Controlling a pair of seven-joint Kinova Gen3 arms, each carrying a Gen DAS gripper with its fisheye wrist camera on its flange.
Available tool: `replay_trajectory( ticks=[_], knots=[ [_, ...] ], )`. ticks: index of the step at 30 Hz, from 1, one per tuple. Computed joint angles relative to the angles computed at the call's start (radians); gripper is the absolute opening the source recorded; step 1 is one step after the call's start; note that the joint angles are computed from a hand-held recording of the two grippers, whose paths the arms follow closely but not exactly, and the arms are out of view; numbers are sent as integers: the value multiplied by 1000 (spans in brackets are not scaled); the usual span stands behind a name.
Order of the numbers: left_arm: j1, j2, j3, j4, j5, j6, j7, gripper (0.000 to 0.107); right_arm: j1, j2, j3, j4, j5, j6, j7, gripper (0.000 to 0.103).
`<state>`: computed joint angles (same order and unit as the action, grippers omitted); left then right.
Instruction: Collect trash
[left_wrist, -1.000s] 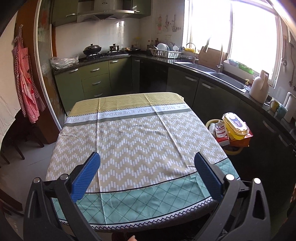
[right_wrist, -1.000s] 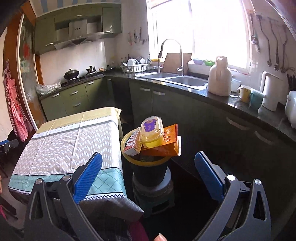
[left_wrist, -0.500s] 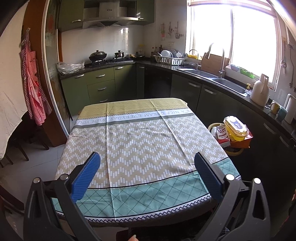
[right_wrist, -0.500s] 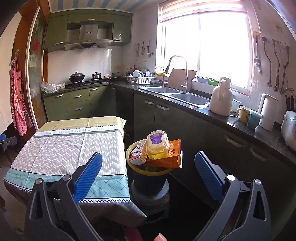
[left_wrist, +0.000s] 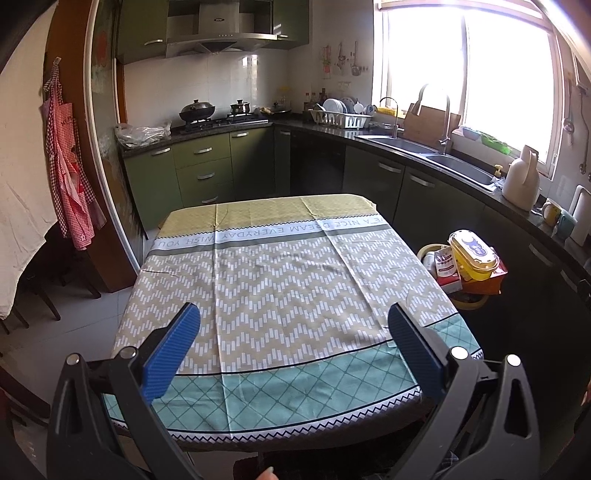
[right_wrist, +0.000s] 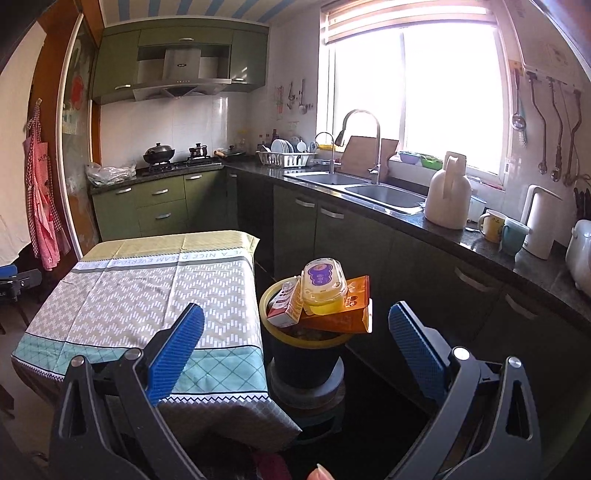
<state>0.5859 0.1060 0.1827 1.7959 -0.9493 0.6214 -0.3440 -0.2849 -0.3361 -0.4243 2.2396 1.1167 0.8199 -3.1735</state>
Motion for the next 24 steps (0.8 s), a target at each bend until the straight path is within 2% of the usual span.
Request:
replay_trajectory(
  ticks=[24],
  knots=[
    [-10,-39,42,24,-54,44,57,97,18,-40,-20,18,-19,-29,5,99]
  ],
)
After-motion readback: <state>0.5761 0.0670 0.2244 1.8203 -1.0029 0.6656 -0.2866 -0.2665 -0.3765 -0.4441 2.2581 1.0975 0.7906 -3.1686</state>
